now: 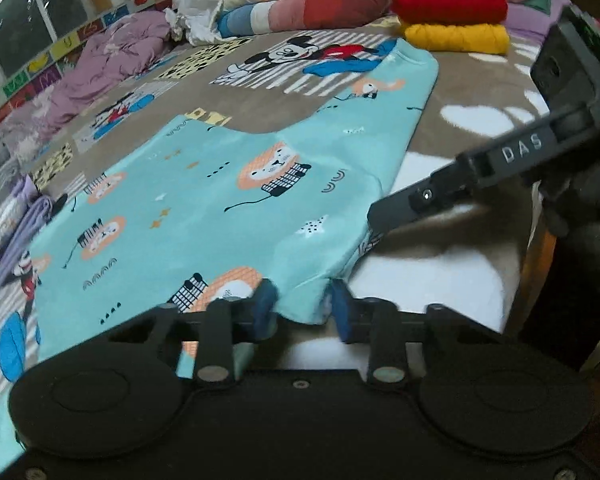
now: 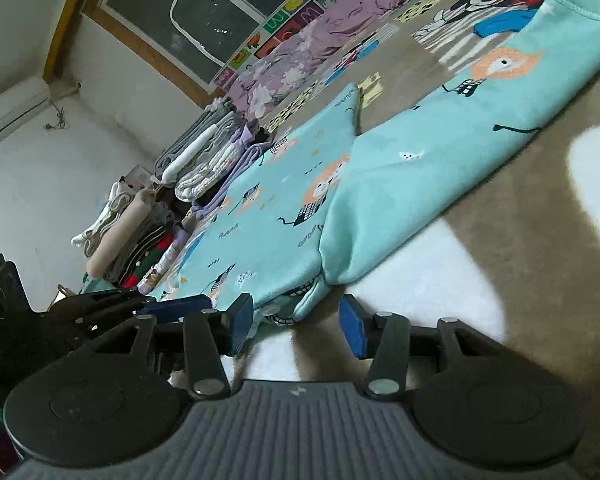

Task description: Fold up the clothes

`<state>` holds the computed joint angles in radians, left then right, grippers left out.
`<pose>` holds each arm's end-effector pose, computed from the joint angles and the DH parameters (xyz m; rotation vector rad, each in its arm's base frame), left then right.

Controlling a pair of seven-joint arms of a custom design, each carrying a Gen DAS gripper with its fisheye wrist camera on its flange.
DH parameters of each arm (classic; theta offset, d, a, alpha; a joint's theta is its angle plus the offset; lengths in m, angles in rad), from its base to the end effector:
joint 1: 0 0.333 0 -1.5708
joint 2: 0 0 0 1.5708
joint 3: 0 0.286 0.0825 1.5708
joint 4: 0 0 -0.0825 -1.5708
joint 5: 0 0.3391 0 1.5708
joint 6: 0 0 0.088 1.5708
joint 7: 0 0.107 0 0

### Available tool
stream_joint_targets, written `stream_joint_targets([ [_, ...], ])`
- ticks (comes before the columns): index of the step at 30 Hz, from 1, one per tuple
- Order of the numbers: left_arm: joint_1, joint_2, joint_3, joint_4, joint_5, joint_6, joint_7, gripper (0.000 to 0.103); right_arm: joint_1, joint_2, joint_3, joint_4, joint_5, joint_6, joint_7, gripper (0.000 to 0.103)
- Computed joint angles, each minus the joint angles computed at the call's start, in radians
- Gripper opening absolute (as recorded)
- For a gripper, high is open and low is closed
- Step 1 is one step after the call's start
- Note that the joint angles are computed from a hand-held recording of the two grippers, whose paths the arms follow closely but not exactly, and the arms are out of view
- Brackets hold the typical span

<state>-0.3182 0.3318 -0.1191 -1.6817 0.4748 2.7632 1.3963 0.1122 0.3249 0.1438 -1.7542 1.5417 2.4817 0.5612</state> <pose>0.5831 -0.2828 0.4853 -1.1285 2.1790 -0.6717 0.6093 0.1465 0.4191 -1.4435 1.3191 0.2162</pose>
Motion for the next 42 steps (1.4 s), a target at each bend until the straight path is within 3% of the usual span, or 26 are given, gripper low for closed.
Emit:
stream_joint_targets([
  [1,-0.017,-0.002,0.023,-0.001,0.035,0.013,-0.045,0.016,0.001,0.001,0.0,0.001,-0.002,0.002,0.001,0.049],
  [5,-0.062,-0.015,0.095,-0.01,0.2,0.085,-0.233,0.014,0.006,-0.006,-0.001,-0.005,-0.019,0.015,0.0,0.048],
  [9,-0.099,-0.01,0.15,0.0,0.4,0.105,-0.425,0.012,0.035,-0.039,-0.001,-0.034,-0.068,0.088,-0.045,0.048],
  [11,-0.107,-0.007,0.165,0.004,0.492,0.109,-0.514,0.012,0.062,-0.069,0.003,-0.06,-0.09,0.171,-0.113,0.048],
  [14,-0.117,-0.005,0.181,0.014,0.638,0.117,-0.637,0.011,0.091,-0.122,0.022,-0.099,0.019,0.284,-0.387,0.049],
  [17,-0.086,-0.003,0.151,0.018,0.668,0.132,-0.663,0.011,0.115,-0.153,0.011,-0.113,0.147,0.259,-0.653,0.049],
  [19,-0.066,-0.002,0.129,0.019,0.673,0.138,-0.668,0.011,0.14,-0.146,0.001,-0.107,0.108,0.253,-0.678,0.047],
  [22,-0.038,-0.007,0.105,0.007,0.652,0.174,-0.649,0.011,0.166,-0.11,-0.003,-0.08,-0.031,0.268,-0.579,0.048],
  [27,-0.024,-0.009,0.094,-0.004,0.61,0.182,-0.606,0.011,0.166,-0.058,0.023,-0.032,-0.145,0.297,-0.582,0.049],
  [29,0.007,-0.015,0.054,-0.024,0.507,0.178,-0.493,0.011,0.156,-0.04,0.033,-0.015,-0.189,0.278,-0.578,0.049],
  [31,0.007,-0.031,0.056,-0.046,0.466,0.189,-0.448,0.012,0.144,-0.026,0.046,0.0,-0.22,0.252,-0.585,0.05],
  [36,0.029,-0.06,0.04,-0.098,0.348,0.213,-0.301,0.03,0.139,-0.043,0.08,-0.026,-0.197,0.269,-0.724,0.052],
  [39,0.017,-0.052,0.048,-0.099,0.327,0.206,-0.241,0.031,0.146,-0.052,0.082,-0.036,-0.175,0.282,-0.782,0.053],
  [41,0.003,-0.044,0.061,-0.092,0.335,0.202,-0.225,0.018,0.153,-0.059,0.082,-0.047,-0.169,0.29,-0.819,0.053],
  [42,-0.016,-0.041,0.086,-0.084,0.368,0.211,-0.26,0.005,0.156,-0.063,0.081,-0.053,-0.166,0.291,-0.836,0.053],
])
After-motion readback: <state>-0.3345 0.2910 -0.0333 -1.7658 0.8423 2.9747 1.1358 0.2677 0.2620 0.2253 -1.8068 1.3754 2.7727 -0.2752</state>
